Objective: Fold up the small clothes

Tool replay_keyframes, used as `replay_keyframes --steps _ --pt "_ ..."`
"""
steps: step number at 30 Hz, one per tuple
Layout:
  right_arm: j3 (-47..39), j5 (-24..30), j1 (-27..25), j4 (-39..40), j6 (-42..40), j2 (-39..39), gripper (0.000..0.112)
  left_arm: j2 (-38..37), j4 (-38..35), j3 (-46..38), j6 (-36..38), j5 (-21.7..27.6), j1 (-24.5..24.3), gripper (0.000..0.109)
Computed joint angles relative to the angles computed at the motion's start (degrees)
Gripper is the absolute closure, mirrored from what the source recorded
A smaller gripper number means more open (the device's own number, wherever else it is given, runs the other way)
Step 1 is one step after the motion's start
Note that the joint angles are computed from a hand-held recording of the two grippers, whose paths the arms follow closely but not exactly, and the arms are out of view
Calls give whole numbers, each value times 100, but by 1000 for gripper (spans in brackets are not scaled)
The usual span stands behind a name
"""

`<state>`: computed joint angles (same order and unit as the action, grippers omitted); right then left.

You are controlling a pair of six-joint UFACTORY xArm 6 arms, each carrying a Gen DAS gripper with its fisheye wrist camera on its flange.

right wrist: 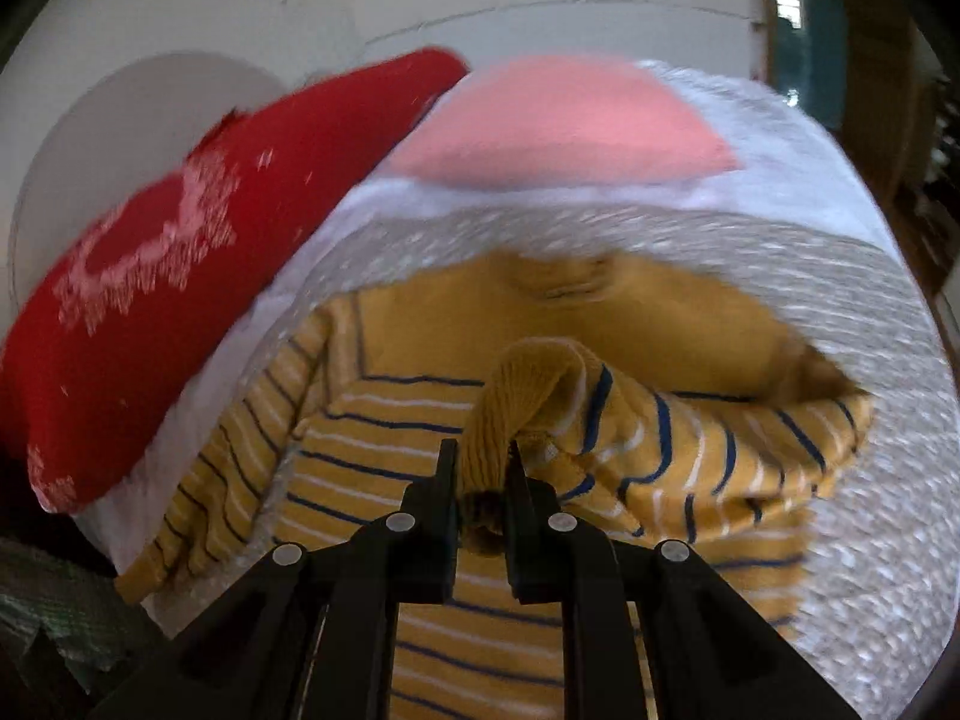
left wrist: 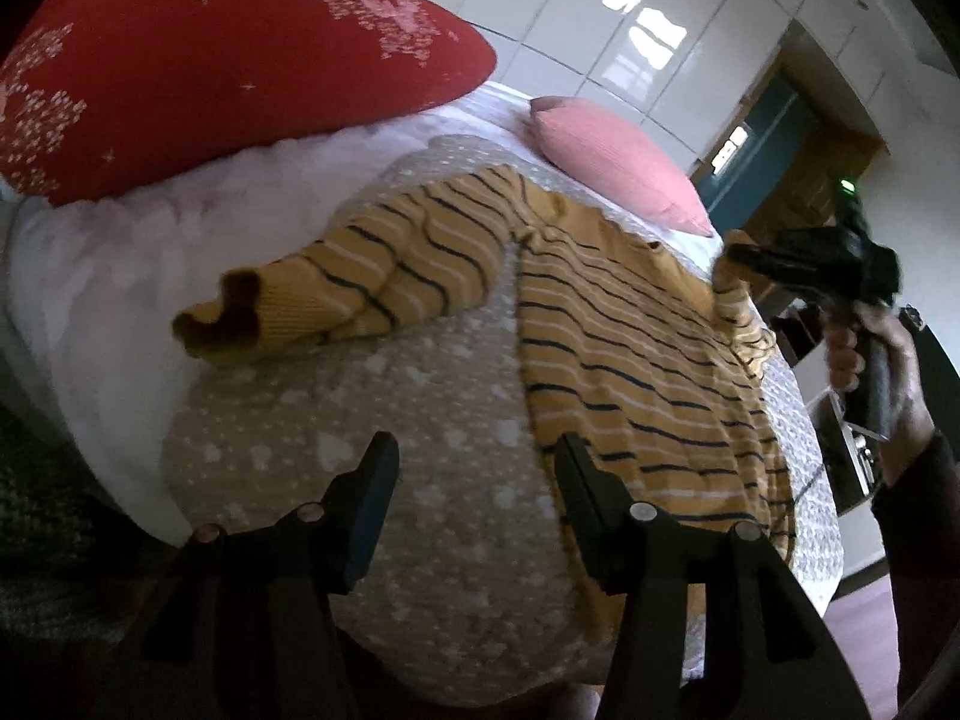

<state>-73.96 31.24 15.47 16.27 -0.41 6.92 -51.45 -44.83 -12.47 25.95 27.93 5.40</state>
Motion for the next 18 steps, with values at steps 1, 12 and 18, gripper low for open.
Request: replay_keyframes --steps 1,12,18 --pt "-229 34 119 -113 86 270 99 45 -24 -8 44 -7 55 56" --pt "-1046 10 582 776 -718 1268 74 176 -160 17 263 39 660 54" --pt "-233 -487 279 -441 260 655 68 139 -163 43 270 4 759 54"
